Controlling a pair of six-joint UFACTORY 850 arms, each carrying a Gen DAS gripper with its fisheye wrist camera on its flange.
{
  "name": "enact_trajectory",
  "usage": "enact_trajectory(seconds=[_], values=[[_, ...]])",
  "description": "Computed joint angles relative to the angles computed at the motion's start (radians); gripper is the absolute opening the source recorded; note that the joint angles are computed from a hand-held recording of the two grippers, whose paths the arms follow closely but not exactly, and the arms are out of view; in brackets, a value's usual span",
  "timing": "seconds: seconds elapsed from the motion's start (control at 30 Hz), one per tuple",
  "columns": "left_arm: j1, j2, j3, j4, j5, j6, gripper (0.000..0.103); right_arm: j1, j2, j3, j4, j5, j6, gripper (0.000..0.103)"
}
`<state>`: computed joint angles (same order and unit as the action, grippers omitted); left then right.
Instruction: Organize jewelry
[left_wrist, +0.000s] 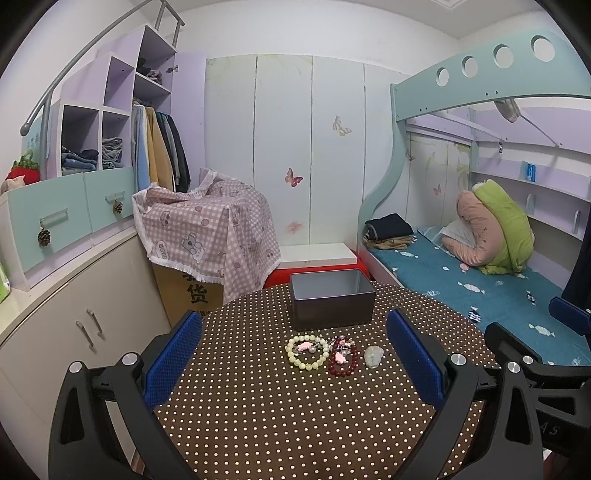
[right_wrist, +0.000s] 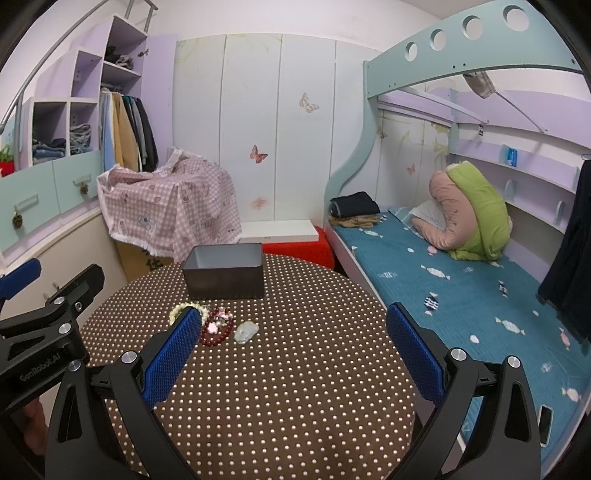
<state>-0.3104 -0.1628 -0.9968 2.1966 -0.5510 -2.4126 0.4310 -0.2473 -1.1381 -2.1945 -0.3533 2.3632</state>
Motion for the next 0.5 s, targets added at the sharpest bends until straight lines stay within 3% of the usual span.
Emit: enact_trajectory(seconds=[0.5], values=[[0.012,-0.033,-0.033,0.002,0.027,0.022,0.096,-0.015,-0.042,-0.034,-0.019,0.017,0.021,0.097]])
